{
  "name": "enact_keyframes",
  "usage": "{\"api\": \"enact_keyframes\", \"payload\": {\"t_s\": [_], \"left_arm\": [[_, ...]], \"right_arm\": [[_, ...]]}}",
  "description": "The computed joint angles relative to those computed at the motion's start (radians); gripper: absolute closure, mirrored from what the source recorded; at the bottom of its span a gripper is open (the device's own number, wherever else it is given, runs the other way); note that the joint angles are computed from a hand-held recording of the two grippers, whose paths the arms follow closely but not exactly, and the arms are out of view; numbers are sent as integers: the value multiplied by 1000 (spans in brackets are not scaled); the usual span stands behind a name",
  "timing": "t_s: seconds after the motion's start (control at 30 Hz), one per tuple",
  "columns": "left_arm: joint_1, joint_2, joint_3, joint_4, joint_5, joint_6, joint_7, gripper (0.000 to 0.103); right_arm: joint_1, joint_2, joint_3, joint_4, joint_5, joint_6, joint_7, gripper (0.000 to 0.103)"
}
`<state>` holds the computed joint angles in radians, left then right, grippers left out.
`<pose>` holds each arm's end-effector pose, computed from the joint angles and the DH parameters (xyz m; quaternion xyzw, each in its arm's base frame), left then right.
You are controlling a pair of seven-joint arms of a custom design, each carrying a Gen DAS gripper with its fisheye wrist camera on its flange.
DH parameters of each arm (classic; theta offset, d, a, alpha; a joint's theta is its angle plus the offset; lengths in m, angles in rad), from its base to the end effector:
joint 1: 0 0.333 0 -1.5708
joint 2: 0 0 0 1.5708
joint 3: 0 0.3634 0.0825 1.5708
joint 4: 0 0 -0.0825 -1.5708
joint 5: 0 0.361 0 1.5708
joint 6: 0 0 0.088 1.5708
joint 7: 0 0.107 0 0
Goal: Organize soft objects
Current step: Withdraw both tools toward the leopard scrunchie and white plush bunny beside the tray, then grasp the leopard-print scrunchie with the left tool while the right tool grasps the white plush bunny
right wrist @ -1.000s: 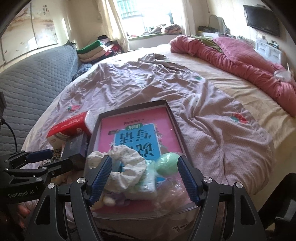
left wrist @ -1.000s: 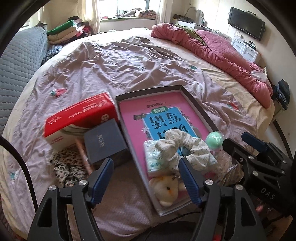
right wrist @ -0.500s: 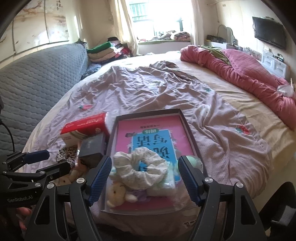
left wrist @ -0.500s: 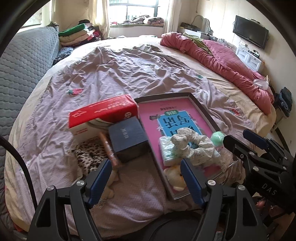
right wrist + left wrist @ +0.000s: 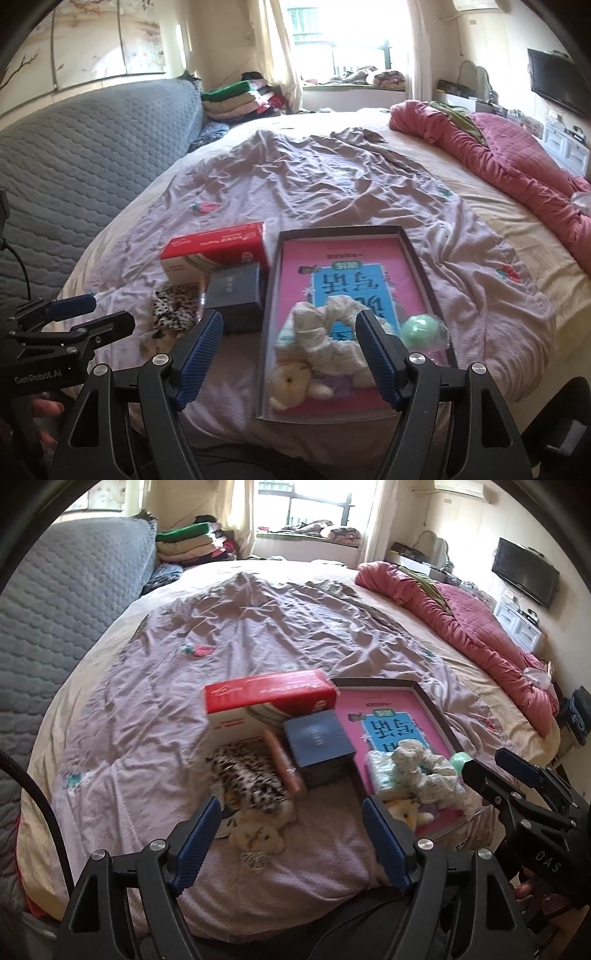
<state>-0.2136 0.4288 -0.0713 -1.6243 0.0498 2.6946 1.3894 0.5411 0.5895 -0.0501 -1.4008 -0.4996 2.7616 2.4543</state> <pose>0.6918 -0.1943 0.5024 -0.6277 0.7115 -0.2667 0.1693 0.6636 0.3902 0.4973 -0.6525 0.6397 -0.2170 0.3434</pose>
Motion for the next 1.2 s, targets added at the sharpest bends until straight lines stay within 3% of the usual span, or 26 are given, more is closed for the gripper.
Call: {"api": "enact_keyframes", "payload": {"t_s": [0.4,0.77,1.2], "left_arm": [[37,-45,33,-94,3,52,-40,25],[93,-36,5,-131,-73,70,-6,25],[106,66,-3,-15,-131,22,49,25]], "right_arm": [[14,44,27,69,43,-24,-53,27],[26,124,60,170,118,-67,-108,27],[38,269,114,344,239,-144,-249,27]]}}
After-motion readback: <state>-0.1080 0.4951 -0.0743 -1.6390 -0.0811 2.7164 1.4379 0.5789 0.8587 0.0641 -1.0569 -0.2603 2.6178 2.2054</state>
